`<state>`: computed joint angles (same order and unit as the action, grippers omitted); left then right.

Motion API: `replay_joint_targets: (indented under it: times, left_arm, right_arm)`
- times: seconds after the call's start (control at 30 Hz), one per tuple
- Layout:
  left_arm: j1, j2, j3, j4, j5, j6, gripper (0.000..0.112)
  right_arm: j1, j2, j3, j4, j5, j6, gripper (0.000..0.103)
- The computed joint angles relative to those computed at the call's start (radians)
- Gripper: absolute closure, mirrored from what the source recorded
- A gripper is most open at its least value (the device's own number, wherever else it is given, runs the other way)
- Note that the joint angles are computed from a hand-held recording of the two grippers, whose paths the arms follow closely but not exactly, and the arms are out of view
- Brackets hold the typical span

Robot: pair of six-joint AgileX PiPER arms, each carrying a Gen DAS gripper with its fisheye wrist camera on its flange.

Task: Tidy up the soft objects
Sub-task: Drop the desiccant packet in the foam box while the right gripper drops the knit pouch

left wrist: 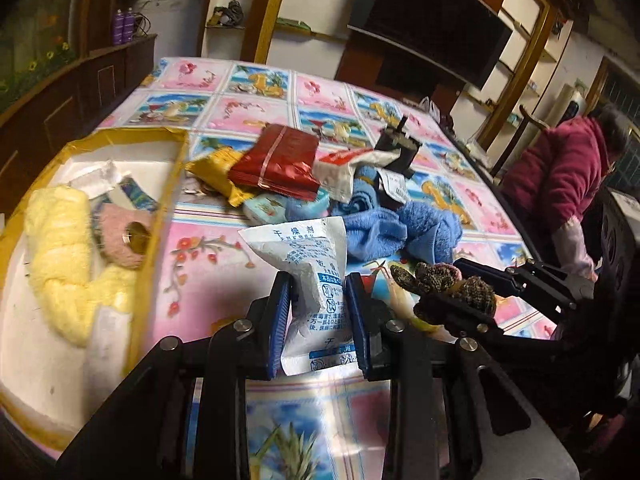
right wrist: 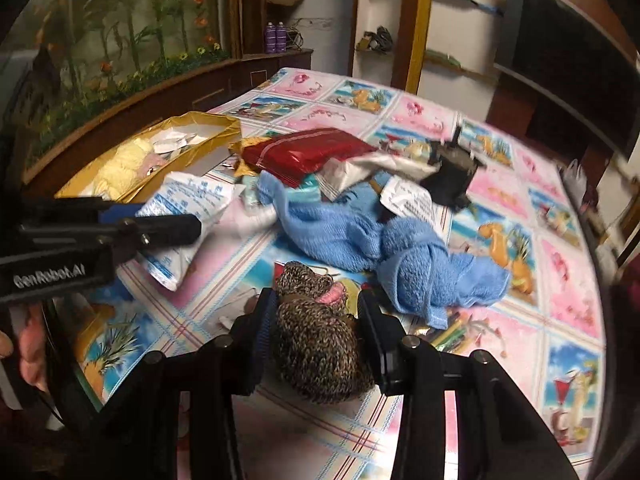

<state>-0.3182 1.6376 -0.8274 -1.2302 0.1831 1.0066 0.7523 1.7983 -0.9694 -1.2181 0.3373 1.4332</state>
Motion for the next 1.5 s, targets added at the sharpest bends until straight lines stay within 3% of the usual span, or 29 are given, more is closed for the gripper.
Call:
replay_joint_targets:
  times: [0.17,0.33,0.53,0.77,0.9,1.0,1.1,1.17,1.27,1.43,1.5]
  left_arm:
    - [0.127,-0.139,0.096,-0.152,0.064,0.165,0.085]
    - [0.284,-0.213,0.163,-0.24,0.106,0.284,0.085]
    - [0.491,-0.196,0.199,-0.313,0.187,0.397,0.085]
    - [0.666,-0.068,0.178,-0.305,0.252,0.423,0.085]
    - [0.731,0.001,0.155,-0.273,0.267,0.385,0.084]
    - [0.751,-0.013,0.178,-0.321,0.273,0.448,0.084]
    - [0.762,-0.042,0.206,-0.369,0.289,0.516,0.083]
    - [0.777,-0.059,0.221,-0.394,0.309,0.547,0.072]
    - [0.784,-0.076,0.227,-0.393,0.324,0.541,0.07]
    - [0.767,-0.12,0.253,-0.414,0.29,0.539,0.07]
    - [0.765,-0.128,0.259,-0.439,0.268,0.545,0.07]
  right_arm:
    - [0.123,0.027,-0.102,0.046,0.169,-0.097,0.062]
    - [0.195,0.089,-0.249,0.111,0.252,-0.226,0.062]
    - [0.246,0.21,-0.471,0.218,0.314,-0.414,0.062]
    - [0.249,0.364,-0.753,0.439,0.357,-0.665,0.062]
    - [0.208,0.435,-0.9,0.662,0.357,-0.835,0.062]
    - [0.18,0.492,-1.006,0.826,0.378,-0.943,0.062]
    - [0.182,0.529,-1.063,0.851,0.39,-0.955,0.062]
    - [0.185,0.549,-1.099,0.87,0.4,-0.967,0.062]
    - [0.186,0.563,-1.133,0.935,0.393,-1.019,0.062]
    - [0.15,0.597,-1.168,1.286,0.363,-1.29,0.06]
    - [0.148,0.609,-1.171,1.309,0.344,-1.289,0.057]
